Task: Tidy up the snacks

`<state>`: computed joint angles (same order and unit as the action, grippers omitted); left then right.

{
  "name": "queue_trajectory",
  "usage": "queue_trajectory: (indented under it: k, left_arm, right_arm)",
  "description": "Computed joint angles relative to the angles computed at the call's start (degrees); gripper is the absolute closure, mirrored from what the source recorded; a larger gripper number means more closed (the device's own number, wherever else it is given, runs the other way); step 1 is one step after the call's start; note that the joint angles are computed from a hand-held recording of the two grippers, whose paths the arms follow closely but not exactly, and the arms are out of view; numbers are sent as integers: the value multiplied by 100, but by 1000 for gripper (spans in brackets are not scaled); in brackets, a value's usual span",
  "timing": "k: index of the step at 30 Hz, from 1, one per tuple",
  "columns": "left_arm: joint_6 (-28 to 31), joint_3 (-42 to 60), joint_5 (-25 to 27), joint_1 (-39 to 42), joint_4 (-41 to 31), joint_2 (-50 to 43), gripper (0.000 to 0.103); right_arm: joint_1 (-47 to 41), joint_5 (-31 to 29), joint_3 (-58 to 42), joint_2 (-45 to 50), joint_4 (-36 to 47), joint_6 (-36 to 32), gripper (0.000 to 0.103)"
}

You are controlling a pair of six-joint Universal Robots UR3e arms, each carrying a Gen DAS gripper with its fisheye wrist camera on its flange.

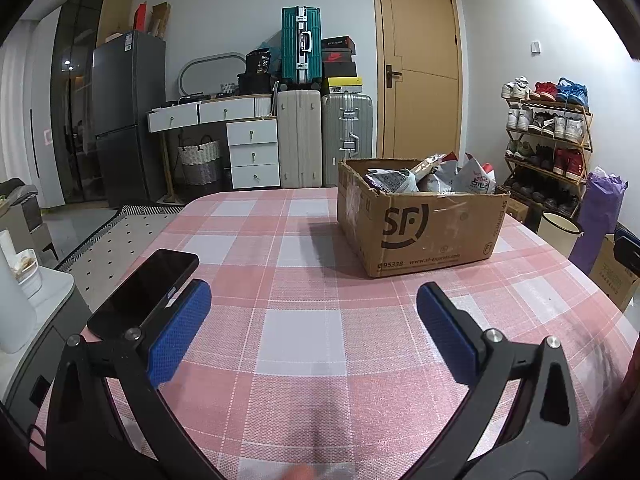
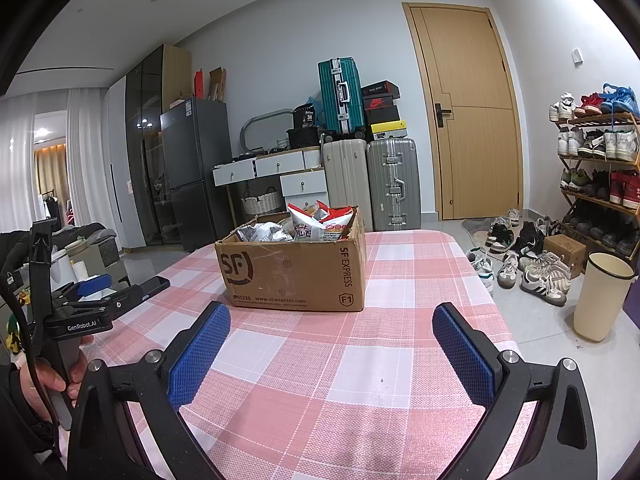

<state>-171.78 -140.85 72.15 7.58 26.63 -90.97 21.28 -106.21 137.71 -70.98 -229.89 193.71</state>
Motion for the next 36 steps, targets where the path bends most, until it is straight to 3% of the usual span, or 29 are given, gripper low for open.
queue_trajectory:
  k: [36]
  left_arm:
    - [-63,-81,-24,8,287,-75,0]
  right_arm:
    - [-1,-1,4,40,-50,-7,0]
